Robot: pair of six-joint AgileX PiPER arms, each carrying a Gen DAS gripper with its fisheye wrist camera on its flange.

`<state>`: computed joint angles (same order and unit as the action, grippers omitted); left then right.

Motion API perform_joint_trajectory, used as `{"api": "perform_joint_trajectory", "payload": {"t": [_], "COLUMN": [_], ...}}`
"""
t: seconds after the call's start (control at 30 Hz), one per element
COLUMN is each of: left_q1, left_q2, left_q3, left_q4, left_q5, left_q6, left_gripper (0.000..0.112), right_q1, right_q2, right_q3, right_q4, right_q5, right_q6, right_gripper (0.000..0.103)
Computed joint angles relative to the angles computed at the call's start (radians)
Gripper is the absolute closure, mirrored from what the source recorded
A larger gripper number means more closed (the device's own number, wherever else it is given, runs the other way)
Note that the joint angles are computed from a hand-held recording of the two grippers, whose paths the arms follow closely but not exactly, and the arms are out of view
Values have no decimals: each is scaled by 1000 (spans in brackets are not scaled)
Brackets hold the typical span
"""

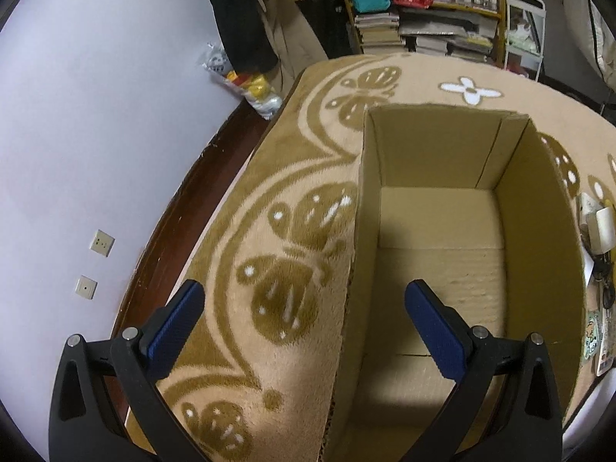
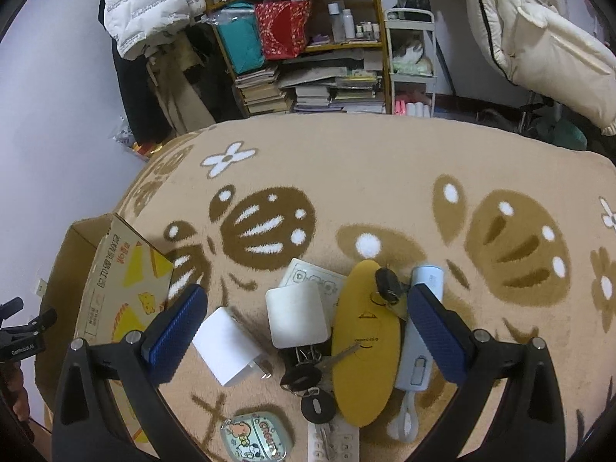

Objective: Organize rigid objects
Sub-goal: 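Clamp the cardboard box wall with the left gripper while the right gripper approaches the white charger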

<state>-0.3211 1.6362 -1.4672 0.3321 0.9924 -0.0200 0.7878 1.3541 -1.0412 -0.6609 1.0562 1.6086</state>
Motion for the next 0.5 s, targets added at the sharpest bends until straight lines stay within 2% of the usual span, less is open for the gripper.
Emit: {"api": "perform_joint_trajectory", "payload": {"t": [0.13, 0.23, 0.4, 0.5], "left_q1": [-22, -6, 35, 34], "left_q2": [19, 40, 78, 90], "left_q3": [-3, -19, -65, -64], "left_q4": [68, 52, -27, -24], "left_q5": [26, 49, 101, 109], "left_q6": [-40, -42, -2, 5], "left_gripper": [9, 10, 26, 32], "right_q1": [-26, -54, -65, -80], "right_q2": [42, 54, 83, 102], "right_q3": [-15, -9, -6, -2], "right_q4": [32, 81, 105, 126], "right_q5": [-45, -105, -121, -147], "right_q6": [-78, -106, -130, -154], "right_gripper": [5, 9, 12, 18]}}
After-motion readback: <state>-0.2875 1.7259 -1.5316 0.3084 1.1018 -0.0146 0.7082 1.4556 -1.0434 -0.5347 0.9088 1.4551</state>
